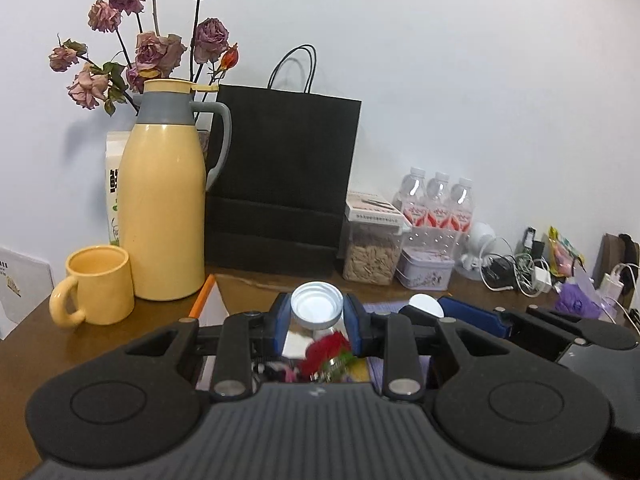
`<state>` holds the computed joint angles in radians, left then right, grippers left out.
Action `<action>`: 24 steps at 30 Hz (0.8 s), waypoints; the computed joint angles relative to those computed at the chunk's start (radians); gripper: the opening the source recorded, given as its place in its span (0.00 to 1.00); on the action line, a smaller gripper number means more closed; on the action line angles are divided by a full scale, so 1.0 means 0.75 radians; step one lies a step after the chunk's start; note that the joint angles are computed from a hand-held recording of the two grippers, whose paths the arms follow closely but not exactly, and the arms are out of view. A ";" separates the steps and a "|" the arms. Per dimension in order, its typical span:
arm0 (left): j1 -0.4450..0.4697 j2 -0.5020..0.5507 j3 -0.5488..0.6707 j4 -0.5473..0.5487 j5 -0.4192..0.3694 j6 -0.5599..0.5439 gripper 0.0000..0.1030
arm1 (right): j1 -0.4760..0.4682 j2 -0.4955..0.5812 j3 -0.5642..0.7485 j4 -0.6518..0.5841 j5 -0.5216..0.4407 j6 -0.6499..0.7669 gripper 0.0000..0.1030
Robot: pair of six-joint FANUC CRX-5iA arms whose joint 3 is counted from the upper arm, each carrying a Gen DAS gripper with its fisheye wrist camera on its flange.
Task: Organize objects
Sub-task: 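Carry both white caps over the cardboard box and open both tools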
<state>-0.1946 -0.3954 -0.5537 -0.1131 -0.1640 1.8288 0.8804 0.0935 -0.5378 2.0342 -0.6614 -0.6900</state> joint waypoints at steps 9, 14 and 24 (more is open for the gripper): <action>0.043 0.163 0.043 0.147 0.069 -0.121 0.28 | -0.102 0.101 0.095 0.034 0.085 -0.013 0.26; 0.056 0.228 0.022 0.341 0.110 -0.322 0.28 | -0.129 0.133 0.115 0.013 0.132 0.003 0.26; 0.031 0.266 0.180 -0.140 -0.051 0.125 0.61 | -0.105 0.146 0.120 -0.152 0.133 0.109 0.32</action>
